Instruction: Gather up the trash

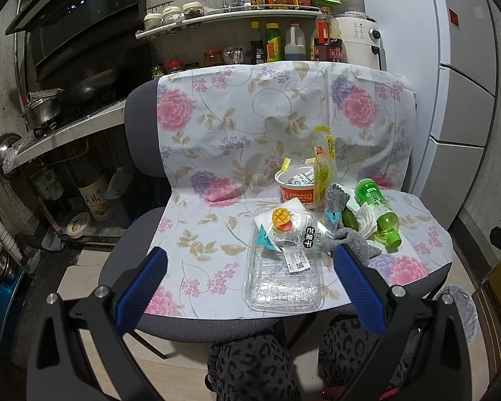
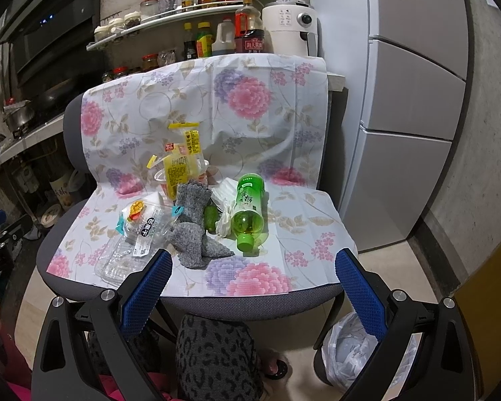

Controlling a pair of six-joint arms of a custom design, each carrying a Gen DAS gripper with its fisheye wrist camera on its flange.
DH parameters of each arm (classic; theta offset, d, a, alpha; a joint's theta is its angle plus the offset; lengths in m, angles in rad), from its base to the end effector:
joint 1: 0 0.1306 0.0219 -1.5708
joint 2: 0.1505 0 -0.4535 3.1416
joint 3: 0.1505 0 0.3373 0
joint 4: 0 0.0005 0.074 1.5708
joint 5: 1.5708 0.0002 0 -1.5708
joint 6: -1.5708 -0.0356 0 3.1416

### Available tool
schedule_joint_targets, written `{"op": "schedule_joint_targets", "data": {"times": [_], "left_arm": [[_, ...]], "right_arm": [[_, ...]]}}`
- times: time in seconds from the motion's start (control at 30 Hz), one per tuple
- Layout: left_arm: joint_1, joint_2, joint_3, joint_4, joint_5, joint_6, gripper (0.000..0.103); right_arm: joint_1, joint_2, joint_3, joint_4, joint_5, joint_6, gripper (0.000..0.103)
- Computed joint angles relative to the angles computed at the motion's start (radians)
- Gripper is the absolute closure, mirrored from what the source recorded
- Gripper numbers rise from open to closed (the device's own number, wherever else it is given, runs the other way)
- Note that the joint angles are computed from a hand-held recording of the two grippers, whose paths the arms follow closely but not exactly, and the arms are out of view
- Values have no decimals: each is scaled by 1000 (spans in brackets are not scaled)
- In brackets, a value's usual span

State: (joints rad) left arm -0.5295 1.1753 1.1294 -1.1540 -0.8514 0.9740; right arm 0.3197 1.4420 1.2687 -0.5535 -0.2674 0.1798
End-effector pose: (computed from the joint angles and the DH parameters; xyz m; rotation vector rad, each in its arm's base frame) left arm 0.2584 -0.1208 0.4642 -0.6871 2.1665 0.4600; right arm 0.4195 0.1483 0.4537 -0.7003 2.1858 0.3793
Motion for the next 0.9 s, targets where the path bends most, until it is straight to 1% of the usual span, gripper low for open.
{"op": "schedule_joint_targets", "data": {"times": [0.03, 0.3, 0.37, 0.47, 0.5, 0.53, 0.57, 0.6, 0.63, 0.67, 0.7, 0.73, 0.77, 0.8, 0.83, 0.87, 0.9], "left_arm": [[0, 0, 2, -2, 0, 0, 6], [-1, 1, 1, -2, 1, 2, 6], [-3, 1, 0, -2, -1, 4, 6], [-5, 11, 29, -26, 1, 8, 6], [-6, 13, 32, -30, 2, 12, 6], [-5, 15, 38, -36, 4, 14, 6], [-1, 14, 34, -31, 7, 11, 6], [4, 13, 31, -26, 12, 8, 6], [14, 7, 16, -6, 17, -2, 6], [22, 2, -12, 34, 20, -8, 6], [27, 1, -28, 55, 23, -7, 6], [34, 2, -32, 60, 30, -11, 6], [42, 2, -36, 67, 42, -16, 6], [53, 1, -43, 79, 53, -21, 6], [64, -2, -53, 103, 58, -32, 6], [77, -3, -61, 121, 71, -39, 6], [91, -3, -70, 138, 87, -48, 6]], "right_arm": [[1, 0, 6, -12, 4, 3, 6], [0, 3, 5, -10, 7, 8, 6], [13, -1, 14, -16, 17, -5, 6], [33, -4, 38, -47, 33, -16, 6], [26, -2, 37, -50, 28, -10, 6], [-7, 6, 13, -25, 2, 15, 6], [-2, 17, 22, -42, 13, 18, 6], [1, 22, 21, -38, 13, 17, 6], [4, 21, 11, -32, 11, 14, 6], [16, 23, 21, -53, 24, 11, 6], [19, 27, 18, -48, 24, 13, 6], [19, 33, 15, -43, 22, 17, 6], [19, 45, 35, -86, 24, 31, 6], [23, 63, 80, -179, 37, 50, 6], [30, 85, 112, -246, 74, 74, 6], [36, 98, 128, -262, 77, 76, 6], [36, 99, 120, -229, 61, 79, 6]]}}
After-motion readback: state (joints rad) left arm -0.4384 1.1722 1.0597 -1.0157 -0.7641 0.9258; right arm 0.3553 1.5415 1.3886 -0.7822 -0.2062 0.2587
